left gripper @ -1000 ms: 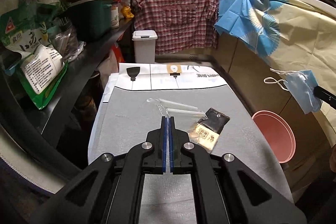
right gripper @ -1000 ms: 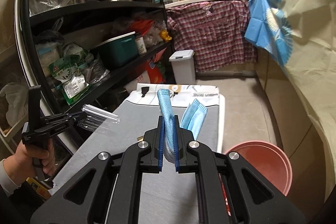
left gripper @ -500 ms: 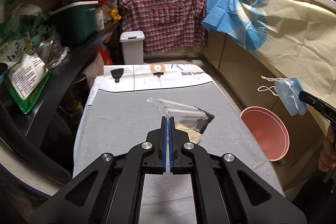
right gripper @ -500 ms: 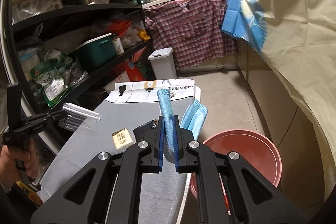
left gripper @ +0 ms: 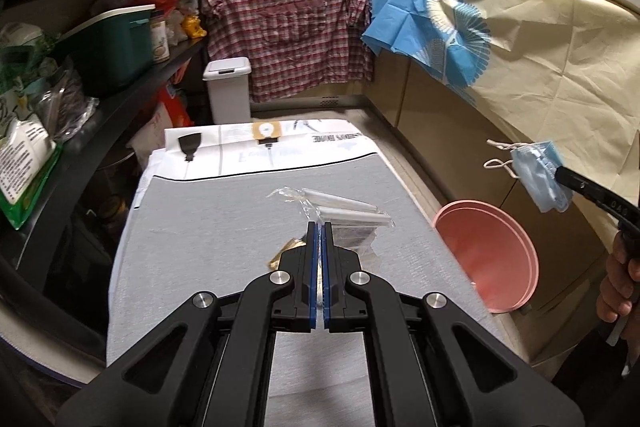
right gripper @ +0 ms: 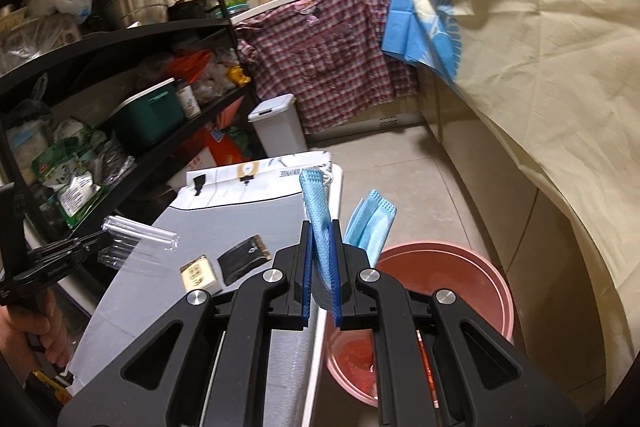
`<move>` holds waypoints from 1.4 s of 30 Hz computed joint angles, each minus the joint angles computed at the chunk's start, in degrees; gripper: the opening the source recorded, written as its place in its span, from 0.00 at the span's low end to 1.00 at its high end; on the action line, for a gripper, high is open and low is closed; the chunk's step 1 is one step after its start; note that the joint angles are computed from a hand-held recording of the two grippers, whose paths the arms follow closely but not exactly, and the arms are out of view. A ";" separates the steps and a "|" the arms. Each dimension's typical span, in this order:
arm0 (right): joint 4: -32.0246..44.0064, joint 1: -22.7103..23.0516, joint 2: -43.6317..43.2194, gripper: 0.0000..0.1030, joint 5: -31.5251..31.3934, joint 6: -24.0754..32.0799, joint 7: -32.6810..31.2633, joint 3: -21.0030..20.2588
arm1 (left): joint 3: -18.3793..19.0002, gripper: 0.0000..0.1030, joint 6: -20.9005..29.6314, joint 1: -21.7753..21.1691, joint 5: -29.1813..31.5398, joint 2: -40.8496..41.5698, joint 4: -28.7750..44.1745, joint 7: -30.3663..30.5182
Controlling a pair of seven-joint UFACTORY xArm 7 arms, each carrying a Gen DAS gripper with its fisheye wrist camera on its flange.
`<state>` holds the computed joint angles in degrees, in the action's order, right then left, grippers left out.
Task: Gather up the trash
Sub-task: 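Carry the straw pack and blue mask over the pink bin and open both grippers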
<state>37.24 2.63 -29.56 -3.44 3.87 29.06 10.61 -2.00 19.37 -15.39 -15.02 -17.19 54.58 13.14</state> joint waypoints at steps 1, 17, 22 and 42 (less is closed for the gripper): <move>-0.06 -0.28 -0.01 0.08 0.12 0.21 0.29 -0.02 | -0.04 0.01 -0.04 -0.46 -0.38 0.23 0.27 0.25; -1.01 -3.29 -1.35 0.08 -1.13 2.28 1.39 -0.68 | -3.90 0.01 1.79 -4.73 -1.96 4.73 4.72 1.14; -1.25 -4.33 -1.76 0.08 -1.59 2.72 1.67 -0.52 | -5.63 0.01 2.49 -5.62 -0.93 7.06 6.17 -0.32; 0.07 -3.22 1.82 0.08 0.84 5.40 0.02 -4.61 | -10.16 0.01 4.83 -9.32 13.27 22.91 19.57 -13.50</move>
